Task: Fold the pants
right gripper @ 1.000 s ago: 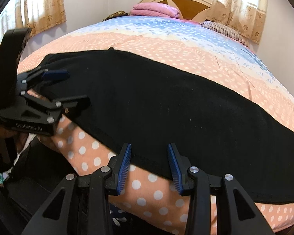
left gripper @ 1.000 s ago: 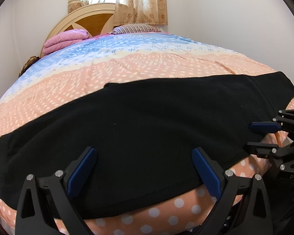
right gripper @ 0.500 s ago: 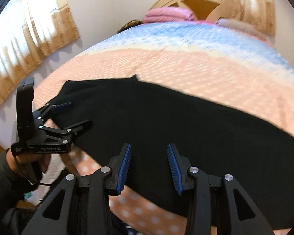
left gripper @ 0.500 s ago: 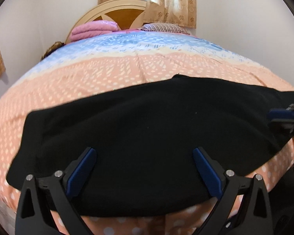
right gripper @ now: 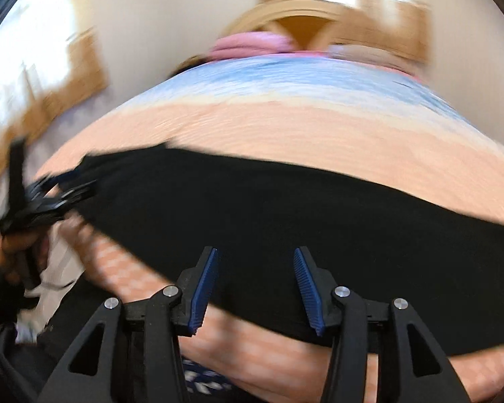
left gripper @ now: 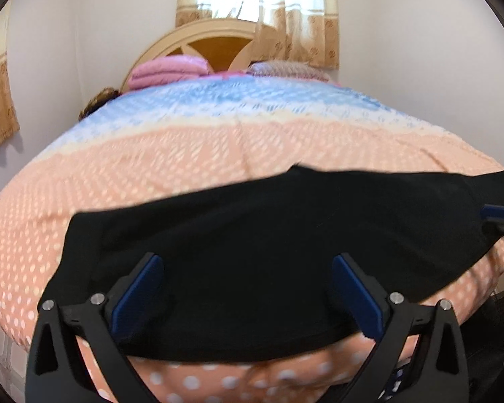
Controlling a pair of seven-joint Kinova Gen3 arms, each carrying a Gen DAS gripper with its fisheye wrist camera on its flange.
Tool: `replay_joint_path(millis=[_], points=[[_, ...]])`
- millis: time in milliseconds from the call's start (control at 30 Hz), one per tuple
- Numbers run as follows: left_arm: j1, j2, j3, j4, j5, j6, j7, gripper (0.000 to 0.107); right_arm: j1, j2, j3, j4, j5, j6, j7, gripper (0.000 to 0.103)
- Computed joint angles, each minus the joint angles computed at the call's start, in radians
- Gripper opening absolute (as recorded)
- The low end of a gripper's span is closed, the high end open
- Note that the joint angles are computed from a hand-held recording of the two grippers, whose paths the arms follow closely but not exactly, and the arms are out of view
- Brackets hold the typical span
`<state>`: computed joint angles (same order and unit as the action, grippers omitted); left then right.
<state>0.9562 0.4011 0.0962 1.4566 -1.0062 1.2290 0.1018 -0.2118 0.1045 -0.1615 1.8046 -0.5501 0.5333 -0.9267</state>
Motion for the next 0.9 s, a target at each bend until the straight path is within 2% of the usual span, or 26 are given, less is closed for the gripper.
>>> replay_joint_path(millis=[167,333,433,533,667,800,900], points=[[-0.004,0.057,-0.001,-0.099,0.012,-0.003,-0.108,0.103,0.144,-0.061,0.119,0.022,-0.062,-0.014,-0.045,0.050],[0.003,0.105,-0.044,-0.178,0.061,-0.008,-0.159,0.103,0.274,-0.090,0.223,0.018,-0.152,-0.020,-0.018,0.050],[0.015,0.134,-0.071,-0.210,0.080,0.023,-0.171,0.103,0.347,-0.065,0.260,-0.007,-0.246,0.014,0.051,0.050],[0.018,0.160,-0.089,-0.230,0.104,0.058,-0.174,0.103,0.425,-0.007,0.264,-0.049,-0.319,0.079,0.098,0.050],[0.017,0.156,-0.103,-0.213,0.126,0.035,-0.119,0.103,0.528,0.058,0.228,-0.082,-0.387,0.190,0.185,0.050],[0.030,0.177,-0.109,-0.242,0.120,0.063,-0.129,0.103,0.547,0.070,0.203,-0.075,-0.392,0.183,0.232,0.048],[0.027,0.159,-0.113,-0.206,0.122,0.027,-0.092,0.103,0.583,0.085,0.200,-0.082,-0.422,0.207,0.277,0.046]])
